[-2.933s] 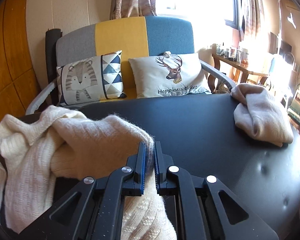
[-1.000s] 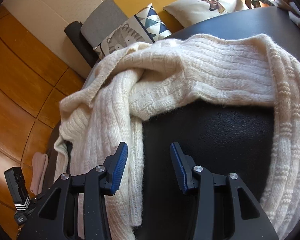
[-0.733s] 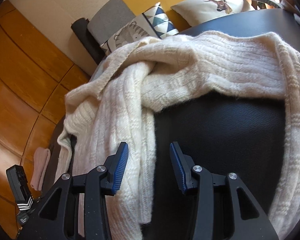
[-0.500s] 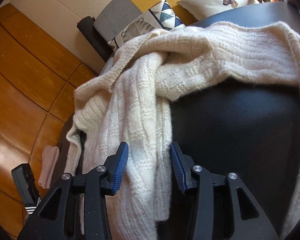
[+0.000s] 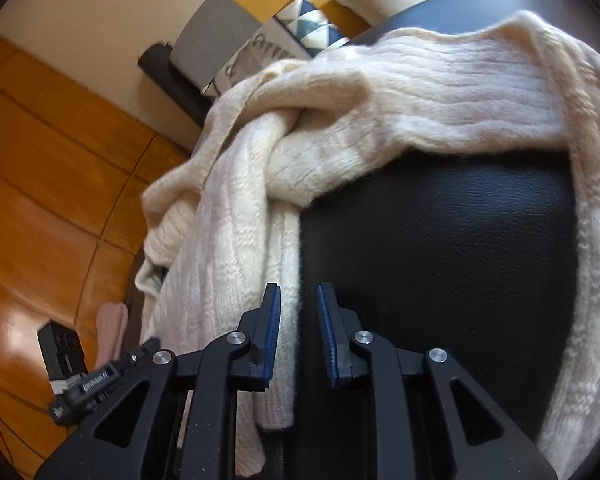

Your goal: Fold clothes

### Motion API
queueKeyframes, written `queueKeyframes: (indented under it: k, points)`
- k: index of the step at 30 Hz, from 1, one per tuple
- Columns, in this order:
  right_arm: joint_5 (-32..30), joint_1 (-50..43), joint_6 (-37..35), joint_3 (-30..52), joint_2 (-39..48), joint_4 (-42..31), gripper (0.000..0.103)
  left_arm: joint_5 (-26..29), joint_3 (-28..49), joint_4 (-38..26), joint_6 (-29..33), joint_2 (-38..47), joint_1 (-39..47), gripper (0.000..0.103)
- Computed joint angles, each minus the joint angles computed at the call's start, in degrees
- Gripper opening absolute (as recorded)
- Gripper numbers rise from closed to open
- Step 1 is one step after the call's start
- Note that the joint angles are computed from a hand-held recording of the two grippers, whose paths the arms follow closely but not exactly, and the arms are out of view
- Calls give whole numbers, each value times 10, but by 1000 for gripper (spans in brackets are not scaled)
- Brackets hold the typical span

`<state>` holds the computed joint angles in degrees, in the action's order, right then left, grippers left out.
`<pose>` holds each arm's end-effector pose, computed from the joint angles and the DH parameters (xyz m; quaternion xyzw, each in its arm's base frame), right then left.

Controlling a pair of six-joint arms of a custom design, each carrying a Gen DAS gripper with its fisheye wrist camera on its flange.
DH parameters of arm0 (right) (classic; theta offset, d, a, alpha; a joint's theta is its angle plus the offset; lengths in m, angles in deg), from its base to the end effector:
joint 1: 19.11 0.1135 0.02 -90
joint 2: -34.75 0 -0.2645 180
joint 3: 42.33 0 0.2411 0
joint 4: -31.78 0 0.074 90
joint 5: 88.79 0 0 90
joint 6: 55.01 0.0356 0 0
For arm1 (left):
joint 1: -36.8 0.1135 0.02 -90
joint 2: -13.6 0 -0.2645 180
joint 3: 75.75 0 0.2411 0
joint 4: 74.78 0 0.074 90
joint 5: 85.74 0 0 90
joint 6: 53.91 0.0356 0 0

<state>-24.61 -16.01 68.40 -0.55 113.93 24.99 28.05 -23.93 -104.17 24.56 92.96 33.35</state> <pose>0.2367 0.0283 0.1529 0.1508 0.8894 0.3143 0.2958 0.2418 -0.0290 0.1727 -0.0076 0.9399 -0.2322 0.2504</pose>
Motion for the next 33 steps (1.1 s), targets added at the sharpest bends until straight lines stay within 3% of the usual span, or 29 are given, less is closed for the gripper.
queueKeyframes:
  k: [5,9,14,16,21,24,26,29,31,32,33]
  points:
    - [41,68,-28,49,47,-31,20,-10,2,12,-3,26,-15,10]
    - [102,104,-41,65,49,-49,10,-19,10,5,4,27,-17,10]
    - [87,64,-24,31,-13,-45,7,0,25,-14,10,18,13,10]
    - [79,41,-23,22,-55,-61,0,5,36,-28,30,9,31,10]
    - [44,-19,-48,26,-122,-125,0,10,69,-35,24,11,28,10]
    - [19,-29,-71,36,-108,-156,5,19,66,-34,22,11,37,10]
    - [18,1,-65,26,-79,-138,11,13,63,-32,22,17,35,10]
    - [25,48,-56,17,-38,-90,11,8,52,-43,39,17,47,10]
    - [41,78,-46,22,-7,-67,18,3,48,-40,42,30,50,11]
    - [46,89,-41,26,8,-58,28,5,49,-49,49,39,56,12]
    - [58,100,-35,26,17,-44,28,4,57,-49,42,60,51,15]
